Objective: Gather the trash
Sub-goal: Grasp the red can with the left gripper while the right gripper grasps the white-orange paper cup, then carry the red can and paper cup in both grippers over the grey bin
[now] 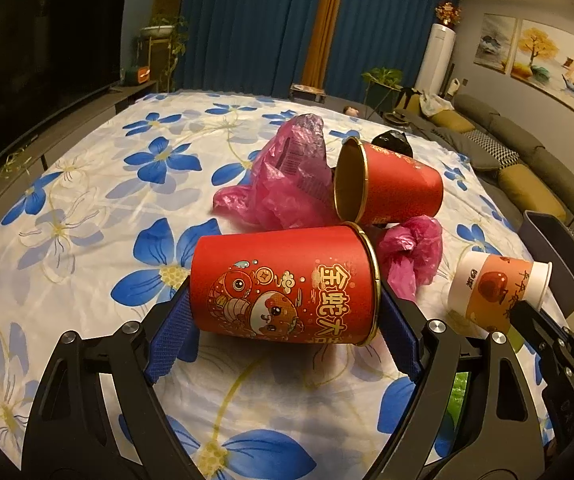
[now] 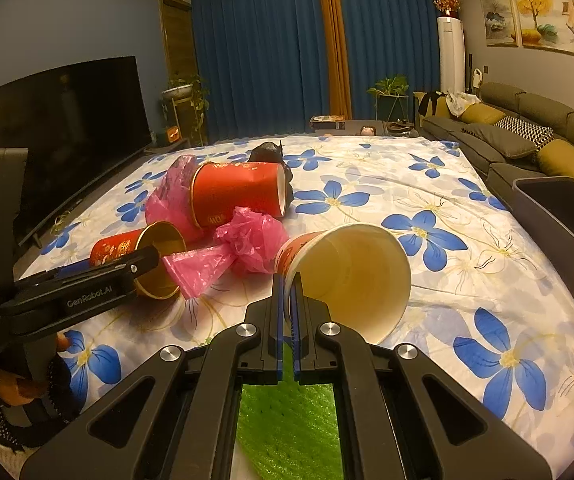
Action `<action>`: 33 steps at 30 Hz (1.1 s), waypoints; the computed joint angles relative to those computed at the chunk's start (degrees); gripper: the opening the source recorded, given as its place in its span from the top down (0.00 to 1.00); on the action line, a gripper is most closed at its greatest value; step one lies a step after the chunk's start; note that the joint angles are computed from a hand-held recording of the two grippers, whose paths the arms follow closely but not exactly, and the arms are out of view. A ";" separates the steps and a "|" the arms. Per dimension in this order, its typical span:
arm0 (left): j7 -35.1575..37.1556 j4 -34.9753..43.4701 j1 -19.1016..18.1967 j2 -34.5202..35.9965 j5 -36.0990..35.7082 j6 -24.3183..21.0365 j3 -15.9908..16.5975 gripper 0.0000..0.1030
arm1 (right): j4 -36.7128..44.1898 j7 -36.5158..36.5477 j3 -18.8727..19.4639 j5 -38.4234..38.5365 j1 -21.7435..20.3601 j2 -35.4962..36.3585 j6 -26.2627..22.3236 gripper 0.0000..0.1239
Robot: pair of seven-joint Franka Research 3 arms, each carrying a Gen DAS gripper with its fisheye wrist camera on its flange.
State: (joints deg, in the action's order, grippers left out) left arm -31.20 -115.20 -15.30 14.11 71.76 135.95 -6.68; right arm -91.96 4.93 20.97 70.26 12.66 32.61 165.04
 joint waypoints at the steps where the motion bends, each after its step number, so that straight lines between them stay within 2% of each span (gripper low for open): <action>1: -0.21 -0.09 -0.07 -0.13 0.13 0.02 -0.02 0.19 | -0.12 -0.40 0.21 0.40 -0.25 -0.10 0.04 0.97; 9: -3.97 -2.95 -0.79 -4.04 2.52 -3.13 -1.20 0.19 | -0.57 -5.95 0.94 7.14 -1.81 -1.88 -0.40 0.97; 18: -5.47 -3.95 -1.21 -7.26 4.67 -7.75 -3.78 0.19 | -1.43 -14.25 -2.52 17.80 -1.12 -5.12 -2.85 0.97; 25: -2.82 -0.25 -2.10 -5.59 5.80 -8.09 -4.41 0.19 | -1.82 -18.72 -5.99 23.01 -0.09 -6.83 -4.39 0.97; 33: 3.06 8.98 -4.26 0.86 6.91 -5.45 -3.11 0.19 | -0.51 -19.71 -8.26 24.96 -0.57 -6.61 -4.64 0.97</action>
State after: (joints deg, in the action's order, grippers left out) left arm -28.15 -106.22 -19.56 14.97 78.67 130.50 -9.79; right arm -92.47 -14.77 12.71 95.22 12.08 25.99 160.41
